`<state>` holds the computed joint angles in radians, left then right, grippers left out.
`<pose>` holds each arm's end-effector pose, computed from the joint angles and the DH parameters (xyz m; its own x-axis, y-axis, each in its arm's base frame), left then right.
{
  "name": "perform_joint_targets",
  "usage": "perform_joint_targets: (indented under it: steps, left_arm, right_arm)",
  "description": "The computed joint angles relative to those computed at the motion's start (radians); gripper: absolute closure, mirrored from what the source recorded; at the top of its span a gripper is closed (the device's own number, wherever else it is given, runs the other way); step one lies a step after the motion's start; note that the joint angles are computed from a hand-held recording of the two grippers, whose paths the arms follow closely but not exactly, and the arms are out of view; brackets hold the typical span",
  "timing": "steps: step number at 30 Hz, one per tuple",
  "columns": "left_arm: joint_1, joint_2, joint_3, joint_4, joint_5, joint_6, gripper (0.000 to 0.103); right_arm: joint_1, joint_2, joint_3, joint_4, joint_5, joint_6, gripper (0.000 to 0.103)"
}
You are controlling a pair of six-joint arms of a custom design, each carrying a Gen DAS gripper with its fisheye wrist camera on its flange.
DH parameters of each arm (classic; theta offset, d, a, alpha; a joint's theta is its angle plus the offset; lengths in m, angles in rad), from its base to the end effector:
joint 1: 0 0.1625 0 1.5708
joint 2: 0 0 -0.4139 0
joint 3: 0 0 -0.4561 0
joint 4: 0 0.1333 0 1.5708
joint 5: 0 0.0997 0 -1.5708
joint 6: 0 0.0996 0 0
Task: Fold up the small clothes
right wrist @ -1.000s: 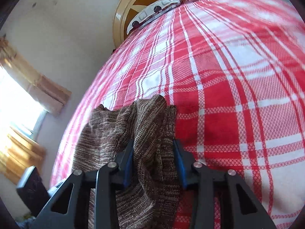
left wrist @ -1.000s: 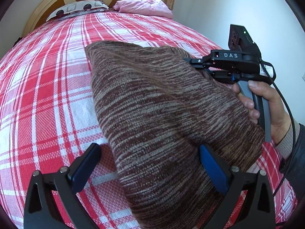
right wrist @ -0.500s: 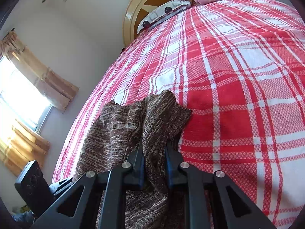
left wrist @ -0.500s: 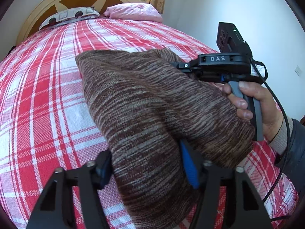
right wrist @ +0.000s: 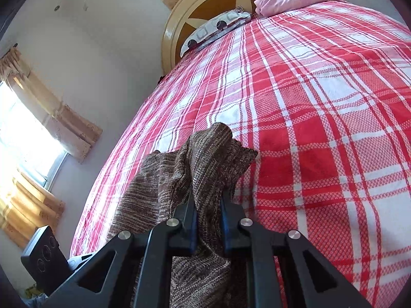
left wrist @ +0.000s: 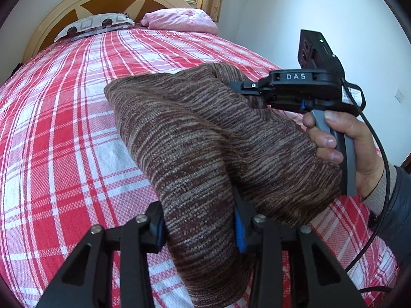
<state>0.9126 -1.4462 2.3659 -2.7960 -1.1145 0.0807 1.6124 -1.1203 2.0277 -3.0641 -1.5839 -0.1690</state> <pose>-0.1350 -0.4642 0.1551 -0.7416 0.5036 -0.4431 0.6453 0.7162 -0.2659 0.1568 -0.5932 0.1479 -0.9793 -0.1739 0.1038 -0.2022 0.8149 -0.5432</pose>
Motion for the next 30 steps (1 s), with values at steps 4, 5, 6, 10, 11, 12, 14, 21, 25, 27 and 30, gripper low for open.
perform_joint_targets:
  steps: [4, 5, 6, 10, 11, 12, 14, 21, 25, 27, 30]
  left_arm:
    - [0.017, -0.013, -0.01, 0.017, -0.029, -0.018, 0.063]
    - [0.018, -0.018, -0.011, 0.02, -0.032, -0.021, 0.063]
    - [0.018, -0.027, -0.007, 0.022, -0.036, -0.022, 0.063]
    - [0.016, -0.062, 0.001, 0.036, -0.04, -0.024, 0.064]
    - [0.017, -0.069, 0.002, 0.04, -0.041, -0.023, 0.064]
    - [0.013, -0.083, 0.008, 0.042, -0.037, -0.024, 0.064]
    - [0.004, -0.112, 0.021, 0.053, -0.027, -0.025, 0.064]
    - [-0.033, -0.237, 0.079, 0.079, 0.026, -0.018, 0.064]
    - [-0.051, -0.349, 0.121, 0.122, 0.059, -0.022, 0.064]
    - [-0.059, -0.417, 0.14, 0.168, 0.078, -0.036, 0.064]
    - [-0.067, -0.498, 0.159, 0.227, 0.104, -0.057, 0.064]
  right_arm:
    - [0.001, -0.002, 0.005, -0.004, 0.021, 0.029, 0.089]
    - [0.0, -0.003, 0.008, -0.004, 0.028, 0.035, 0.089]
    - [0.001, -0.004, 0.01, -0.005, 0.033, 0.037, 0.089]
    - [0.009, -0.01, 0.026, -0.015, 0.052, 0.047, 0.089]
    - [0.012, -0.011, 0.031, -0.019, 0.057, 0.05, 0.089]
    - [0.017, -0.012, 0.036, -0.023, 0.064, 0.054, 0.089]
    - [0.028, -0.013, 0.045, -0.028, 0.07, 0.062, 0.089]
    - [0.087, -0.007, 0.067, -0.046, 0.088, 0.085, 0.09]
    - [0.129, -0.001, 0.075, -0.057, 0.106, 0.099, 0.09]
    - [0.151, 0.005, 0.077, -0.061, 0.113, 0.104, 0.09]
    - [0.19, 0.022, 0.076, -0.073, 0.125, 0.118, 0.09]
